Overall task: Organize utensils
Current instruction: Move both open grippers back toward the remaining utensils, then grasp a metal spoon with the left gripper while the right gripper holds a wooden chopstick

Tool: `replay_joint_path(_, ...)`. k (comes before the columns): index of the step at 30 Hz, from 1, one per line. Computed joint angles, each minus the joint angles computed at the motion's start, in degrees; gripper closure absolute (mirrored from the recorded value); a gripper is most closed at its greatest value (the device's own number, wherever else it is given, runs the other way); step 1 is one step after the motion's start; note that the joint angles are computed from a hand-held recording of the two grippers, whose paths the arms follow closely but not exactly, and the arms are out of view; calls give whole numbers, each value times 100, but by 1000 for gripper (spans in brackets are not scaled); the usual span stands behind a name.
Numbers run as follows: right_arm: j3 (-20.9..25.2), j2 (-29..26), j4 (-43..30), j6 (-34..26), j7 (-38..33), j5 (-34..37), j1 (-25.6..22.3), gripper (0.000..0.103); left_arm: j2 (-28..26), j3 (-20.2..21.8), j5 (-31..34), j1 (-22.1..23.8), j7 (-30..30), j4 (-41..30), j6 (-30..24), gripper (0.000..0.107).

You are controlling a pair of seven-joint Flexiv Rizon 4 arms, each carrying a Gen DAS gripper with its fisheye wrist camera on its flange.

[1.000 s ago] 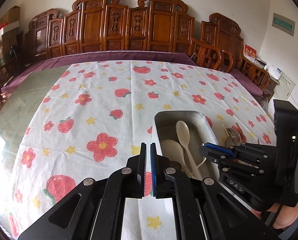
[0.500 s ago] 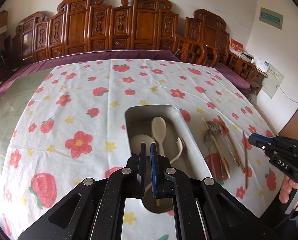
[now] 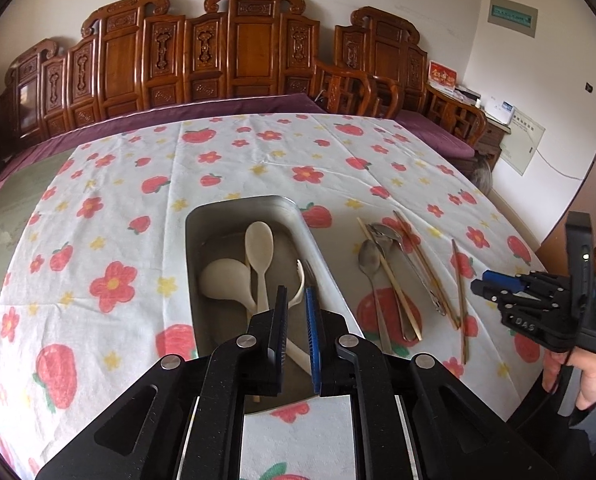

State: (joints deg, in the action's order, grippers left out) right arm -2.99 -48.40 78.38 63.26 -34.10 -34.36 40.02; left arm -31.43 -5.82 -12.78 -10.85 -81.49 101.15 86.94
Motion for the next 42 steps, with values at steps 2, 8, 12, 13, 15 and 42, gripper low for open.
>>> replay_joint_path(2, 39, -59, -43, -93, 26, 77, -22, 74, -3, -30, 3, 0, 11, 3, 7, 99)
replay_joint_path(8, 131, -245, -254, -281, -70, 233, -41, 74, -16, -42, 28, -41, 42, -15, 4, 99)
replay_joint_path(12, 155, -275, -321, -482, -185, 269, -21, 74, -27, -52, 23, -43, 51, -23, 7, 99)
replay_joint_path(13, 153, -278, -334, -554, -199, 276, -16, 74, -27, -46, 24, -49, 47, -22, 13, 99)
replay_joint_path(15, 129, -256, -313, -644, -170, 279, -6, 74, -35, -37, 26, -72, 32, -31, 26, 99)
replay_joint_path(42, -112, -91, 284, 1096, -150, 137, -442, 97, -382, 827, 774, -1140, -1019, -1015, -899, 84)
